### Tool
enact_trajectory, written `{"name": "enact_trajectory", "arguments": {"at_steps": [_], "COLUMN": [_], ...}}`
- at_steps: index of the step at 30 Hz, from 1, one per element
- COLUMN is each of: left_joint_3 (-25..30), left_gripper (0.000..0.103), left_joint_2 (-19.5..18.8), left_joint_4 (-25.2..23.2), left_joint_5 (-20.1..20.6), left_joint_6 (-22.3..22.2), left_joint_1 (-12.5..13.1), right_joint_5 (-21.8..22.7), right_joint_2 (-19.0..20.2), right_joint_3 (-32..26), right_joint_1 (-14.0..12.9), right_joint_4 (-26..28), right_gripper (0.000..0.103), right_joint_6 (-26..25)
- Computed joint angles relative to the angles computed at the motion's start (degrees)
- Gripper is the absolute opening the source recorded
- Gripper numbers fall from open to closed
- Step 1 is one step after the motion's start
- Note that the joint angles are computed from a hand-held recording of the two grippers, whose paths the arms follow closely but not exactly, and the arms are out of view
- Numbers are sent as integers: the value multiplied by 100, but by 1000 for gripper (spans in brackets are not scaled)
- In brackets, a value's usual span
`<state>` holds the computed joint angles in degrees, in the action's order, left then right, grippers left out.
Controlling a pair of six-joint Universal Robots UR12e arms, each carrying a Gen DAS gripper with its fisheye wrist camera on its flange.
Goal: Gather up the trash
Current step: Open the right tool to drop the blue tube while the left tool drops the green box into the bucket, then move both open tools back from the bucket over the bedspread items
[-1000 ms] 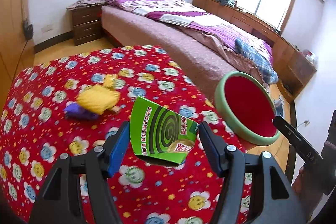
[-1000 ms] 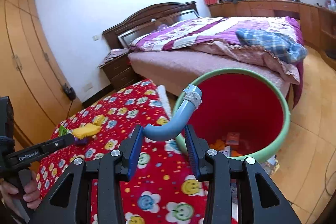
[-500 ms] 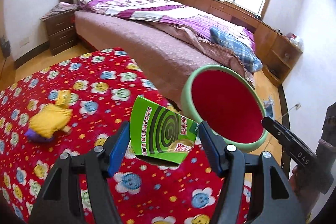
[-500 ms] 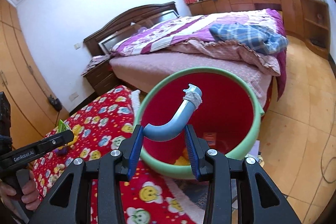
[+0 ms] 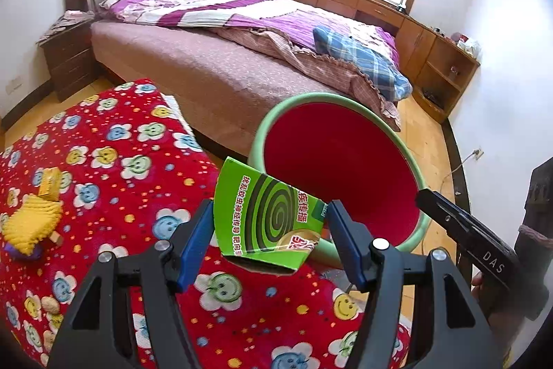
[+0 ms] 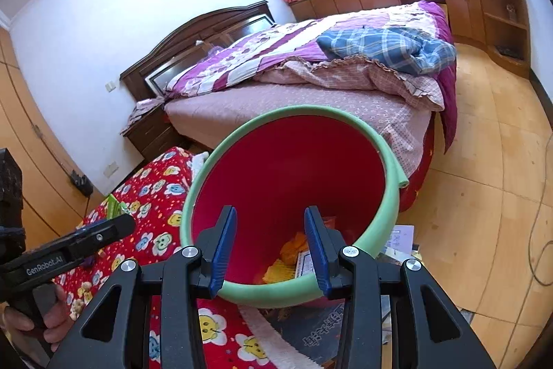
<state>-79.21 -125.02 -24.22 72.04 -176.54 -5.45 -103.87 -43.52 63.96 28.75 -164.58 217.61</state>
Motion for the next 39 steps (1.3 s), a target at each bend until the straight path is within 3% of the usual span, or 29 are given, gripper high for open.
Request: {"name": "enact_trajectory", "arguments": {"at_steps": [18, 27, 39], "left_joint_3": [503, 431, -23], "left_gripper": [66, 68, 68], "left_joint_2": [-366, -325, -9], "left_joint_4": [-305, -305, -67], "left_joint_5": [-255, -306, -182], "left_joint_6": [517, 356, -184], "left_joint_1": [-238, -204, -15], "right_joint_5": [-267, -209, -37], "right_joint_2": [-212, -237, -213], "right_joint_3": [451, 512, 400], "right_joint_1": [-70, -82, -15], "right_joint_4": [-239, -217, -85], "right_gripper": [42, 43, 57], "right_joint_6": [481, 573, 446]}}
